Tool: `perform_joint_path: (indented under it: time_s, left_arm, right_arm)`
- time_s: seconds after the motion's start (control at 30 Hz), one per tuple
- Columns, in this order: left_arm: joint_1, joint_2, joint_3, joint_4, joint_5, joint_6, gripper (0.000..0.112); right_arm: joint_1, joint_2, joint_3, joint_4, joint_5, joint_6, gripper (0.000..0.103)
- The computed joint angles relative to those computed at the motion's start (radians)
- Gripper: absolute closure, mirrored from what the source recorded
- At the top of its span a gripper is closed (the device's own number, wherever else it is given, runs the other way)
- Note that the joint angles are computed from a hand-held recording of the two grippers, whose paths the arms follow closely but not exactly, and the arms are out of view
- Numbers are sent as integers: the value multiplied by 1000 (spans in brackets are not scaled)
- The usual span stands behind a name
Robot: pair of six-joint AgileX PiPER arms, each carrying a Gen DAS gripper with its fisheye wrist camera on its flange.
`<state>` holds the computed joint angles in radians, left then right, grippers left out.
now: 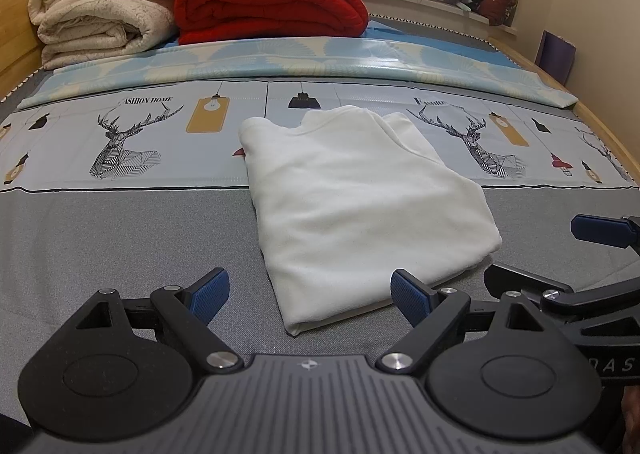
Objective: Fold small clothes
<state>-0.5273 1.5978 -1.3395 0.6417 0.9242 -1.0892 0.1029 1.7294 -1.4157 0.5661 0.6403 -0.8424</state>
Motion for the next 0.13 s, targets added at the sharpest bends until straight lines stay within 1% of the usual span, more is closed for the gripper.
perform_joint_path:
  time_s: [0.13]
  left_arm:
    - [2, -1, 1, -1, -1, 2, 21]
  right_arm:
    - [-2, 6, -4, -1, 4, 1, 1]
